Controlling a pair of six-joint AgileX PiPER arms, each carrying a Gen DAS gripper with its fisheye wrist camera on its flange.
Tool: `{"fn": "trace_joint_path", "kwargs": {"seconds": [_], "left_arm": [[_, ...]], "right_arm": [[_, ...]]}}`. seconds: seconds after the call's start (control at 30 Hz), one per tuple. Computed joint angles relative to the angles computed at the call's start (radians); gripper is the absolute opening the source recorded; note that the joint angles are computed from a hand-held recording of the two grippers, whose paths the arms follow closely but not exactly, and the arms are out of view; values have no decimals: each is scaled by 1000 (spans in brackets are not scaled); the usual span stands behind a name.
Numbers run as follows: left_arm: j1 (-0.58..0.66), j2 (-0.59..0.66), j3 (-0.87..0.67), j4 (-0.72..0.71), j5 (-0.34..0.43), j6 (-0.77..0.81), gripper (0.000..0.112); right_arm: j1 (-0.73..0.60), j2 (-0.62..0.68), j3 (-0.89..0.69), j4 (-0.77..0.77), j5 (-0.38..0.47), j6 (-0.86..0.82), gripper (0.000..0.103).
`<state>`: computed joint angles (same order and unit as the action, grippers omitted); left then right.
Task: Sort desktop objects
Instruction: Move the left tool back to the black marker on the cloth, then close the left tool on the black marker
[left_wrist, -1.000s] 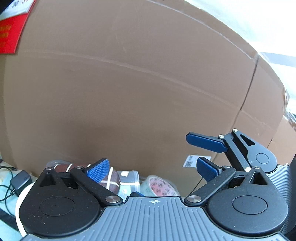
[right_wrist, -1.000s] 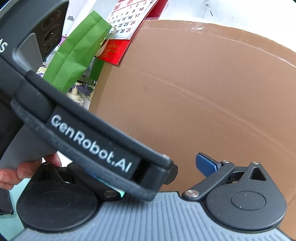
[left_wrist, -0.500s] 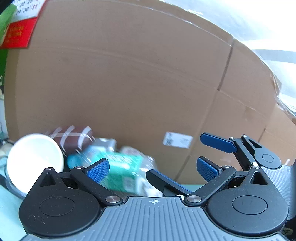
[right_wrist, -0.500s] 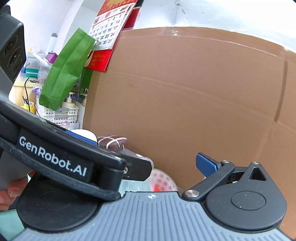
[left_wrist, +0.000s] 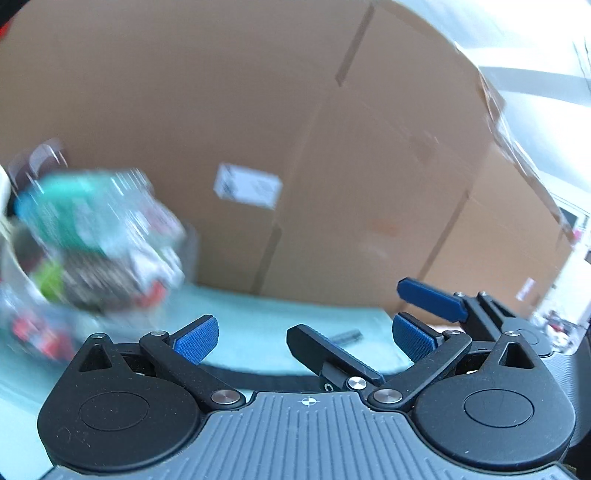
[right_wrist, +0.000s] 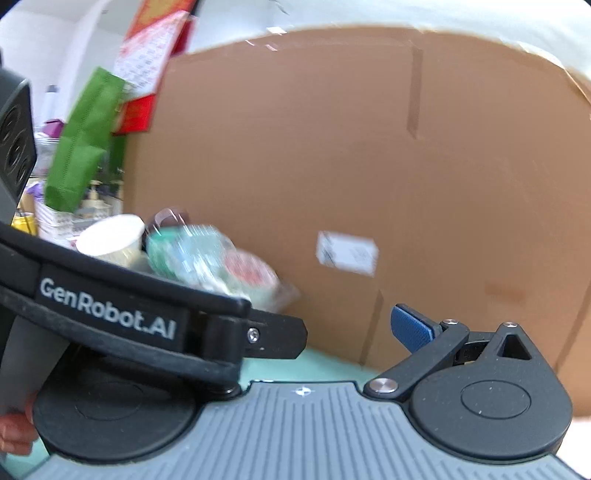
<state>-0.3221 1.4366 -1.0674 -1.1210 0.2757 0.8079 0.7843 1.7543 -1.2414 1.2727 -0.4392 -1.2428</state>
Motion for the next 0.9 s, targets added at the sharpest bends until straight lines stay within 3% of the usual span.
{"fn": "trace_joint_path", "kwargs": {"seconds": [0.07,0.17,0.3,0.4,0.5,0.7,0.9], "left_arm": [[-29,39,17,-82,-4,88,103],[-53,97,20,-109,1,99,103],[-75,190,-11,-142,-3,106,103],[-98,251,-68,-75,-29,65,103],[-105,331,-171,87,-22,-86,103],[-95,529,-459,333,65,-253,102],[-79,794,-876,566,306,-421,85]], "right_arm": [[-11,-6,55,9,-19,40,103],[-24,2,129,45,-62,94,103],[-76,38,148,105,-40,155,103],[-117,60,147,102,-18,187,103],[-150,88,114,159,-18,139,103],[-197,146,67,188,1,135,103],[-253,231,-43,283,71,13,103]]}}
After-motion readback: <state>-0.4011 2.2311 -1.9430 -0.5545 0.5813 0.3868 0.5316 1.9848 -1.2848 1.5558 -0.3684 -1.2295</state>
